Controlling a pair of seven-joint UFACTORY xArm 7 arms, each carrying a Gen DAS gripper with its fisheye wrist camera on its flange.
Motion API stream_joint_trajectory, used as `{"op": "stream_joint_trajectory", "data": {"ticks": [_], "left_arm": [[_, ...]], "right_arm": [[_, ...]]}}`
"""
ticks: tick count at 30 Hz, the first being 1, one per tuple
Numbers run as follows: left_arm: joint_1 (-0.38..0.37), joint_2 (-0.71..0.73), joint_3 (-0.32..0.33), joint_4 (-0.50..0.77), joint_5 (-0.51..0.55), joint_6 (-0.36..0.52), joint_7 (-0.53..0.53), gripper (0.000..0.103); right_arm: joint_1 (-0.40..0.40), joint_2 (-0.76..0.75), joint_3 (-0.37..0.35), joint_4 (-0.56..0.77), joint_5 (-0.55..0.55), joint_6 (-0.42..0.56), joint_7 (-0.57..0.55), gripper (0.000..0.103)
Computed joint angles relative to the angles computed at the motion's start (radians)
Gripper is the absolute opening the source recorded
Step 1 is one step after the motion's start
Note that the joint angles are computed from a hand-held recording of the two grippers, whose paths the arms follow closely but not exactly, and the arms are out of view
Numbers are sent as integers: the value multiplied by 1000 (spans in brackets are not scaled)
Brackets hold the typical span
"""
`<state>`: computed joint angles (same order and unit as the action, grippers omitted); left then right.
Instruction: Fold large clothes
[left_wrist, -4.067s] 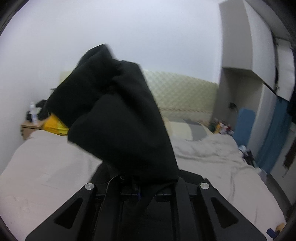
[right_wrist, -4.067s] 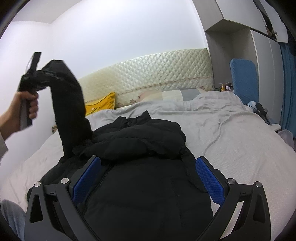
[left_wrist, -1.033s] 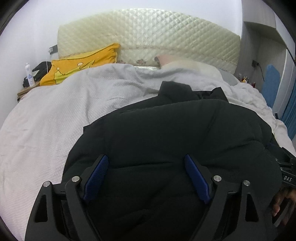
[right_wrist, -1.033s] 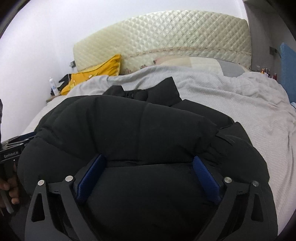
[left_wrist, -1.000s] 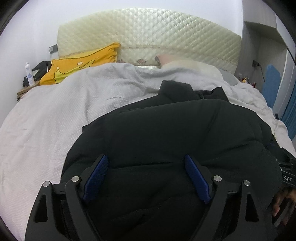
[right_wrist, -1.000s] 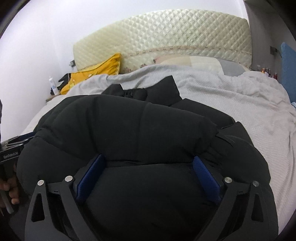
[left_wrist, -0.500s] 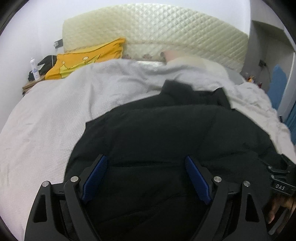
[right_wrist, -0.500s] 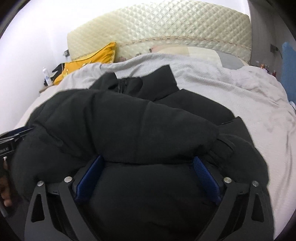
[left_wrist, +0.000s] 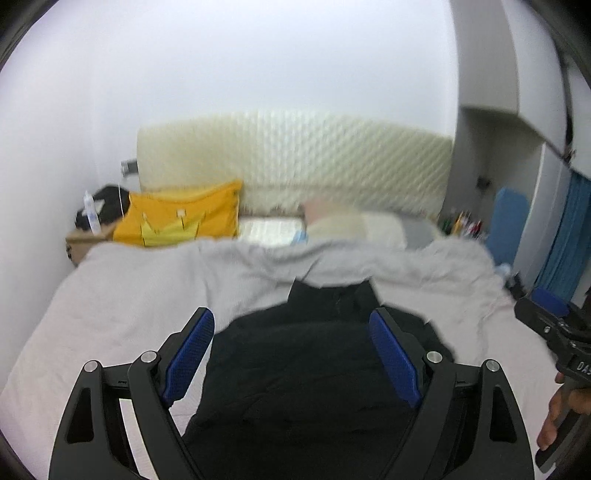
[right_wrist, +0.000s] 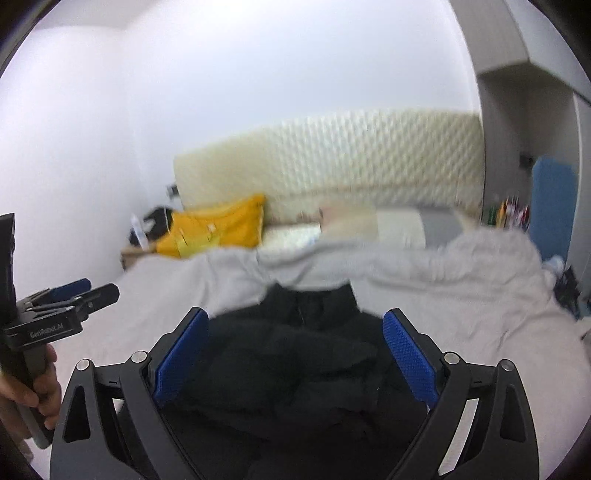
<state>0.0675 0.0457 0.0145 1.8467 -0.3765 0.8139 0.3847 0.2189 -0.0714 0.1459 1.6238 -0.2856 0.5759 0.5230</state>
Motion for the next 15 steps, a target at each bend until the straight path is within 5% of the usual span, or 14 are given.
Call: {"op": "stream_joint_trajectory", "data": {"ticks": [7, 15], "left_arm": [[5, -177, 59, 47, -56, 148, -1, 87], [-9, -313, 185, 40, -110, 443, -12, 87]], "right_arm": [[-11, -151, 55, 40, -46, 114, 20, 96], [-33, -354, 85, -111, 43, 174, 11, 96]]}}
